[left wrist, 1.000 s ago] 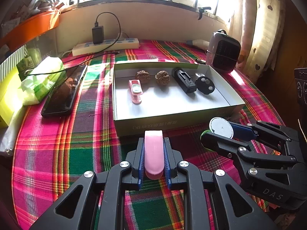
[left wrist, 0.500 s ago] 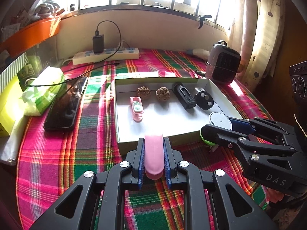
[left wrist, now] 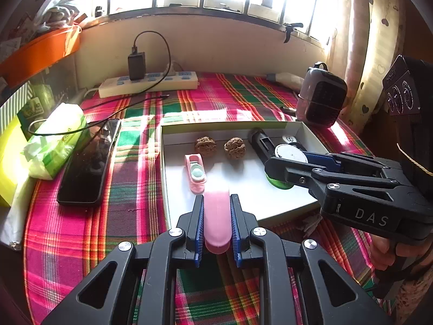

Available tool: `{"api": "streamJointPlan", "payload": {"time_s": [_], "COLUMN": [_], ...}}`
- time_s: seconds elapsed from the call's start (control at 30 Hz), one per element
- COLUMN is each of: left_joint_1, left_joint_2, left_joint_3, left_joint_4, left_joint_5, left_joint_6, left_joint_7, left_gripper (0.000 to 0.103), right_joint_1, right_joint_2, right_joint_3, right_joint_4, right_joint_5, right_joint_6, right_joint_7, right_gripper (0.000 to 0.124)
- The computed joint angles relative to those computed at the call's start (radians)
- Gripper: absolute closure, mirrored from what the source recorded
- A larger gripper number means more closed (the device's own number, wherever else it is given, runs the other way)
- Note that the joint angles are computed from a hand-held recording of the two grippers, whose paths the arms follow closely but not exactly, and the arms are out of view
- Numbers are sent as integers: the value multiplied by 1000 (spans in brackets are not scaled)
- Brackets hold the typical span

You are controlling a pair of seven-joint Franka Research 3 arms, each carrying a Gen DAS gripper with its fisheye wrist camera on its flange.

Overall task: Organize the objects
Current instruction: 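Carry the pink handle and green jar over the lid with both grippers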

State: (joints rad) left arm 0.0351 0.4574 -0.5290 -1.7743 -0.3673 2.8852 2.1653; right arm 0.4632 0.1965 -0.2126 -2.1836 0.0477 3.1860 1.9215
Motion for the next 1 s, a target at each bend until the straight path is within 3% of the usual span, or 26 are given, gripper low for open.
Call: {"api": "streamJointPlan", "payload": {"time_s": [0.37,0.83,1.0], "left_joint_1": [-57,-58,-79], "left_joint_2": [54,84,89], "left_joint_3": [59,55,81], "left_joint_4": [76,109,116], "left_joint_5": [86,128,158], "left_joint_6": [-47,-61,-59], "left_joint_7": [-84,-106,-135], "left_gripper": [87,87,87], "right_joint_1": [-171,-187,-188], "right_joint_2": [82,141,160], "right_joint_3": [173,191,191], "right_joint_4": [114,196,222], "right_joint_5": [122,173,177], "right_joint_6": [-73,-138,-155], "right_joint_7": [-131,-197,-206], "right_gripper": [89,89,89]}}
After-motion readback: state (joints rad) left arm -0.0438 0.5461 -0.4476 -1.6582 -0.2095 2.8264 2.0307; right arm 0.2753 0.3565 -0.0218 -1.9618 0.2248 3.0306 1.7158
